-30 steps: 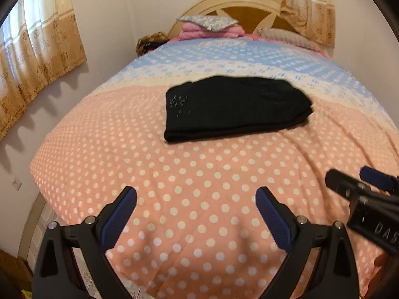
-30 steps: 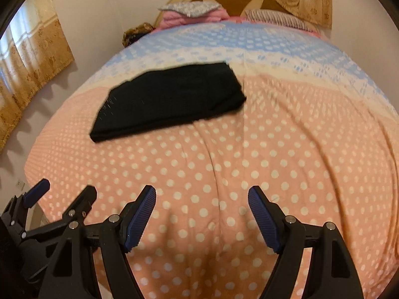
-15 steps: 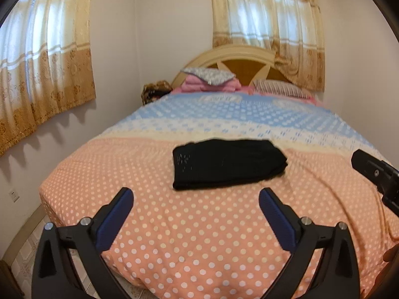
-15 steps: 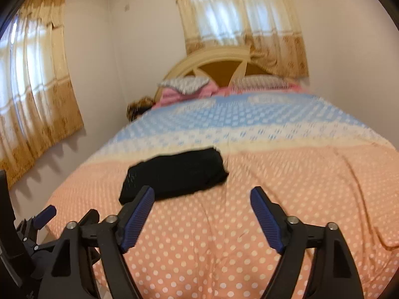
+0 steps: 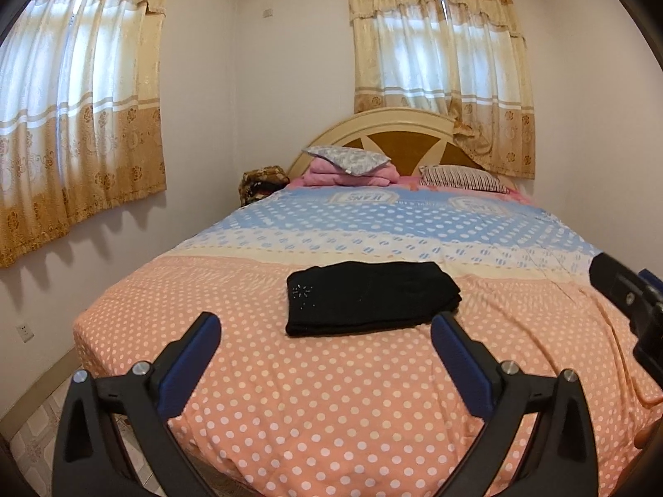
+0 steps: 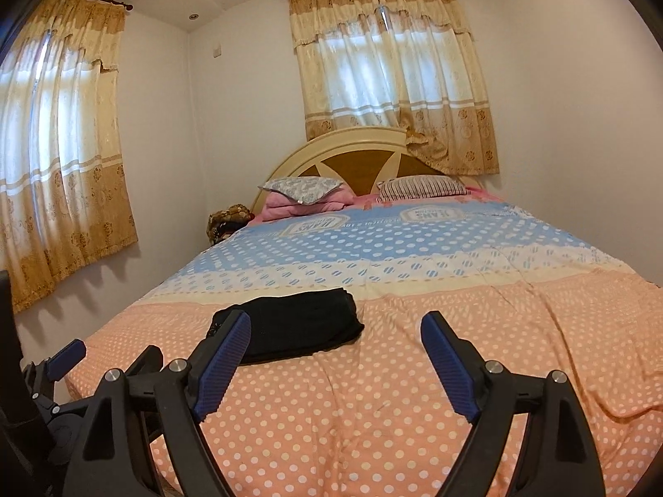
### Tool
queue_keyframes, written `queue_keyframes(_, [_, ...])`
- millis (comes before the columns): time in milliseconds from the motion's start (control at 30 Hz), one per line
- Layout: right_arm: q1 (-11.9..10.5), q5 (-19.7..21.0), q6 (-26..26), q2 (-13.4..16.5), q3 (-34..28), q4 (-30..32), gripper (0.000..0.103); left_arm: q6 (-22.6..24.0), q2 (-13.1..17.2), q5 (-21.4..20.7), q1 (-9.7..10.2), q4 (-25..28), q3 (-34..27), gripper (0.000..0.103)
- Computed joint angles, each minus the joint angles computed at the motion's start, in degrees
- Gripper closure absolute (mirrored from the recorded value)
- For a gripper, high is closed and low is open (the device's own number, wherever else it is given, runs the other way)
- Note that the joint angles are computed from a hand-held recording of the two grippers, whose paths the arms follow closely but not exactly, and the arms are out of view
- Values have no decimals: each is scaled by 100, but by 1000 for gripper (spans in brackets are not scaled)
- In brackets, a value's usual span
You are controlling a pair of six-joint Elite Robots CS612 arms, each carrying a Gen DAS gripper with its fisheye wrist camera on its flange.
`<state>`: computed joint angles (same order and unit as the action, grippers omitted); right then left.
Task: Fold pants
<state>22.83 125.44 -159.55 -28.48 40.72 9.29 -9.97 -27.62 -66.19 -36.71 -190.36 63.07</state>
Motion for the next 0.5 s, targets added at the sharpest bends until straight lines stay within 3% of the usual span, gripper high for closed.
queue_keyframes(200, [4, 30, 21, -34, 85, -60, 16, 176, 22, 372, -53, -93, -12, 0])
queue_keyframes(500, [-33, -86, 203, 24, 5, 116, 16, 270, 20, 371, -78, -35, -4, 0])
